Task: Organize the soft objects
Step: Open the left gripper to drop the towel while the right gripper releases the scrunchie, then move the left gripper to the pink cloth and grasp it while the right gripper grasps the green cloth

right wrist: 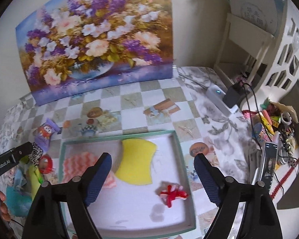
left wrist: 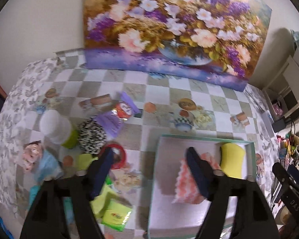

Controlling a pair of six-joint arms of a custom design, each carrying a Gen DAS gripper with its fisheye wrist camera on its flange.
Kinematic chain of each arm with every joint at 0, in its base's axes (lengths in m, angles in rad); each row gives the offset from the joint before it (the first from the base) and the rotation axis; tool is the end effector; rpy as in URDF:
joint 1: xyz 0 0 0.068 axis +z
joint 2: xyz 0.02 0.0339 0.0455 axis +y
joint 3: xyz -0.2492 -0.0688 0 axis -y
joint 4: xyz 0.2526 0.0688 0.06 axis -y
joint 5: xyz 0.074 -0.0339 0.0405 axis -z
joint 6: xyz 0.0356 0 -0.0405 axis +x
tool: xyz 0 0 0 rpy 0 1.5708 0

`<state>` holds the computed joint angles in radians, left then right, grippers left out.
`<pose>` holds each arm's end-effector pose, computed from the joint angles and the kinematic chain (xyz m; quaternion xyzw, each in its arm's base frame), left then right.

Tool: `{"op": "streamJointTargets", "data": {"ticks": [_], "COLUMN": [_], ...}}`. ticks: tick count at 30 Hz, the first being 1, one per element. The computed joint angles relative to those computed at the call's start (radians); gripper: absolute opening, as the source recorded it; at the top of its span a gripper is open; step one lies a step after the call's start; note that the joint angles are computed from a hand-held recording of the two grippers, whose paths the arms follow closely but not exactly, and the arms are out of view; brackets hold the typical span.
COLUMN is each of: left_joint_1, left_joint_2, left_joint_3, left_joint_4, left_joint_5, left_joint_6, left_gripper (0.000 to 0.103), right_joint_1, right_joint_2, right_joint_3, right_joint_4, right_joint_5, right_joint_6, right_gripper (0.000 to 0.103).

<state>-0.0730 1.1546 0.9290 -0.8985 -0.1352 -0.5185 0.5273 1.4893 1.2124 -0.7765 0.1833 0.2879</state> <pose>0.2258 -0.0117 0.2448 -0.2295 0.9456 -0.0014 0.2306 0.2738 0.1519 0.2558 -0.0917 0.9586 0.0198 0.2689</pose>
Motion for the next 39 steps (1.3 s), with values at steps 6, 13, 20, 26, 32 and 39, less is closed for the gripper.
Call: {"op": "streamJointTargets", "data": {"ticks": [6, 13, 20, 26, 32, 39], "left_joint_1": [0.125, 0.371, 0.636, 0.898, 1.134, 1.302], "left_joint_2": [-0.087, -0.176, -0.258, -0.281, -0.232, -0.106], "left_joint_3": [-0.040, -0.121, -0.158, -0.160, -0.159, -0.162], "left_joint_4": [-0.056, -0.112, -0.147, -0.161, -0.142, -0.079], "left_joint_5": [0.021, 0.048, 0.096, 0.187, 0.247, 0.260], "left_joint_6": [0.054, 0.173, 0.348, 0.525, 0.680, 0.784], "left_gripper": [0.083, 0.083, 0.083, 0.083, 0.083, 0.083], "right_joint_1": [0.115, 0.244, 0.359, 0.465, 0.537, 0.574], "right_joint_2": [0.069, 0.138, 0.206, 0.304, 0.405, 0.497], "right_joint_3": [0.024, 0.067, 0.118, 0.193, 0.261, 0.310], "right_joint_4": [0.002, 0.001, 0.006, 0.000, -0.006, 0.002], "right_joint_5": [-0.002, 0.012, -0.002, -0.015, -0.062, -0.107], "right_joint_6": [0.029, 0.064, 0.107, 0.115, 0.131, 0.154], "right_gripper": [0.087, 0.087, 0.087, 0.087, 0.087, 0.087]}}
